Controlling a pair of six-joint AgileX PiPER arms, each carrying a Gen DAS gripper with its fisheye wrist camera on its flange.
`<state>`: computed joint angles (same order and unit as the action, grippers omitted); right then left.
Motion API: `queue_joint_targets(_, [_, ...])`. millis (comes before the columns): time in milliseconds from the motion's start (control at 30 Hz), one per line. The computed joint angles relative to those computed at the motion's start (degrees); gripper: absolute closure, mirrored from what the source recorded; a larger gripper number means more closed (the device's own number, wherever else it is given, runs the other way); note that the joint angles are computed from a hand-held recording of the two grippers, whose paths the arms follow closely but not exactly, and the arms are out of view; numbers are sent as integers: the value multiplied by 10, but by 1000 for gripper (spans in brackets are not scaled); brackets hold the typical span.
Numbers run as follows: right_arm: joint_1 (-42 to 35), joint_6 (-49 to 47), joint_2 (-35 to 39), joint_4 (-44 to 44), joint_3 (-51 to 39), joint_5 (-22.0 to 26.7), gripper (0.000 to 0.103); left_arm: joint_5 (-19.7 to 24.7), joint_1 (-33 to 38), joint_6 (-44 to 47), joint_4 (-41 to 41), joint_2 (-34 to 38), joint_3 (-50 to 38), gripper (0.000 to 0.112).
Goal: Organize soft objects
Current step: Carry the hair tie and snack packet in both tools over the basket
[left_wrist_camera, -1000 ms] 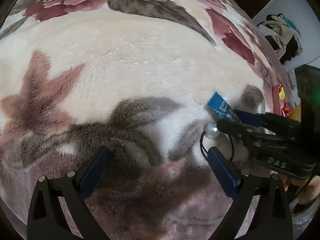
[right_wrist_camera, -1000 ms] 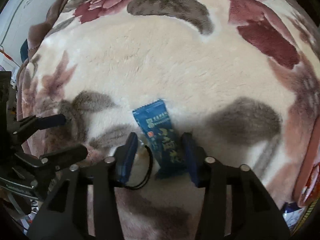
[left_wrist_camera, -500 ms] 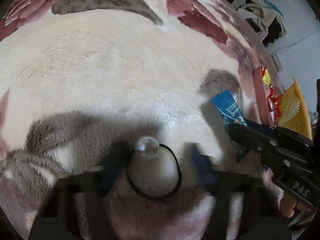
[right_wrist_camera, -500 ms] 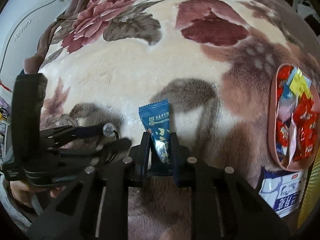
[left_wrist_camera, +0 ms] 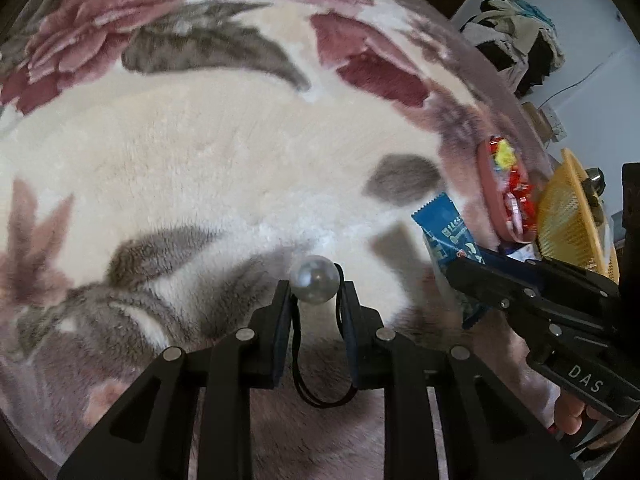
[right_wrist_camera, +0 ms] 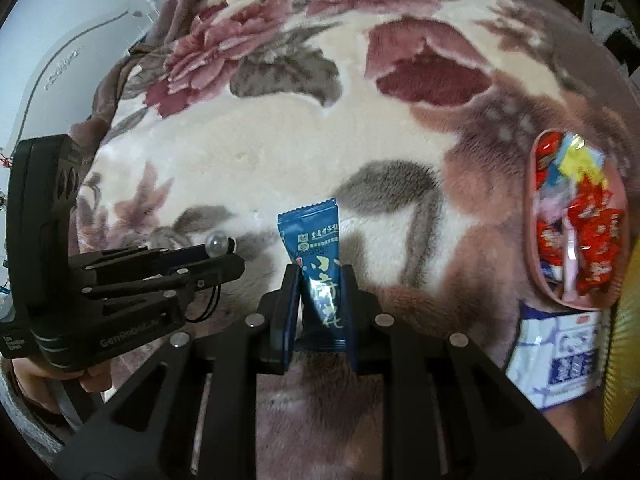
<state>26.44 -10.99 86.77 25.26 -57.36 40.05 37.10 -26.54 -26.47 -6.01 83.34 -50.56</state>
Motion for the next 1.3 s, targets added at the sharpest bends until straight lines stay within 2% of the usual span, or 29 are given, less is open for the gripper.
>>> queue_joint_targets(400, [-54,31,-144,-43,23,52,83,94,-127,-139,122,-22,-113,89])
queue_joint_targets(600, [-131,-12,-204,-20,36,92,83,126,-188,-179,157,10,-183,89])
queue_joint_targets(800, [-244,-87,-246,23,42,141,83,157,-240,-197,180,60,-268,89])
queue_joint_targets(967, [-367,-170,-262,70,39,192,83,184,-271,-193,184,115,-359,89])
queue_joint_targets(1133, [-500,-252,-258,111,27,245,83,219,-298,-171,177,192,-485,89])
queue_joint_targets(1300, [-625,-326,-230,145,4,293,83,272,-320,-140,160,296,-658,89])
